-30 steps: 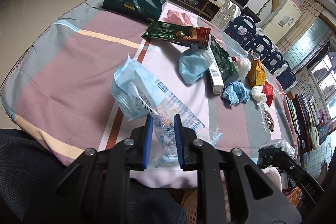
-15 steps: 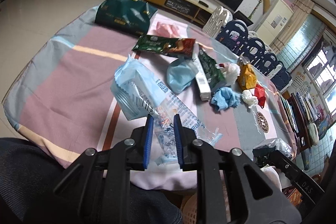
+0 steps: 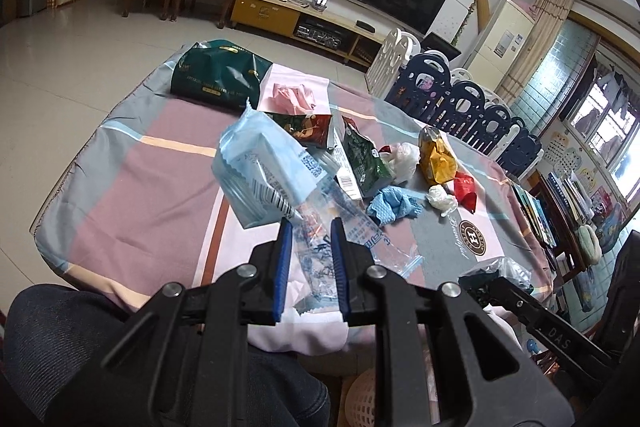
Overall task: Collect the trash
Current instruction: 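Carry the plastic bag over the bin and open the right tool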
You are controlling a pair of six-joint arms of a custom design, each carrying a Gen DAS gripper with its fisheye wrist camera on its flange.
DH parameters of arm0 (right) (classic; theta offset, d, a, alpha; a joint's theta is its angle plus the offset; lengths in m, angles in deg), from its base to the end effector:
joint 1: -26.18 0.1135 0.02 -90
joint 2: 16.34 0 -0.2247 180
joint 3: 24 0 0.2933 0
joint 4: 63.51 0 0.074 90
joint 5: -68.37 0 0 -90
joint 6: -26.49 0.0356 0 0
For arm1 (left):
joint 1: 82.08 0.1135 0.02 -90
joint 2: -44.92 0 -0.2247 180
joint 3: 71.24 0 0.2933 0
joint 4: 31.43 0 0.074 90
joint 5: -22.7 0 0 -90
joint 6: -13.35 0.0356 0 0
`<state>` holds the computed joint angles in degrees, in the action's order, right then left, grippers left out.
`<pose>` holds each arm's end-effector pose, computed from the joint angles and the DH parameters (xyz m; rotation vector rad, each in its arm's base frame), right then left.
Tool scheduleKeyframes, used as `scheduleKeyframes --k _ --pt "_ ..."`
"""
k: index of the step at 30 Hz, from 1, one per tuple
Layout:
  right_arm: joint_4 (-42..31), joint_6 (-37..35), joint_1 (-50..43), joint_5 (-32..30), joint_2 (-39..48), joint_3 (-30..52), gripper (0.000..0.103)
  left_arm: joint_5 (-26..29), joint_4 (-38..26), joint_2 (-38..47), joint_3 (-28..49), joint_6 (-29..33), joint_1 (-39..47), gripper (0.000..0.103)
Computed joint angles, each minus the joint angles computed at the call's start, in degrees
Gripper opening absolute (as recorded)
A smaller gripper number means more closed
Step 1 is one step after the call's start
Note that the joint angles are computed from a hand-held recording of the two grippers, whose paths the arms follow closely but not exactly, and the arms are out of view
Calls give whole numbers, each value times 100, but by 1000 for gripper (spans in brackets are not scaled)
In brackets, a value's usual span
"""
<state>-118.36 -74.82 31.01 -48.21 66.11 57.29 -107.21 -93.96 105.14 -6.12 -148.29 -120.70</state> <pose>0.3403 0.0447 0.2426 -0.5243 2.4254 0.5409 0.2134 -0.1412 0.2480 -0.8721 2.1028 -0.0692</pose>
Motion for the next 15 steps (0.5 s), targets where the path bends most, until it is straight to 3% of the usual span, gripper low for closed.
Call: scheduleKeyframes --k 15 --pt "-53 21 -5 -7 -67 -68 43 -62 -248 39 80 -82 -73 21"
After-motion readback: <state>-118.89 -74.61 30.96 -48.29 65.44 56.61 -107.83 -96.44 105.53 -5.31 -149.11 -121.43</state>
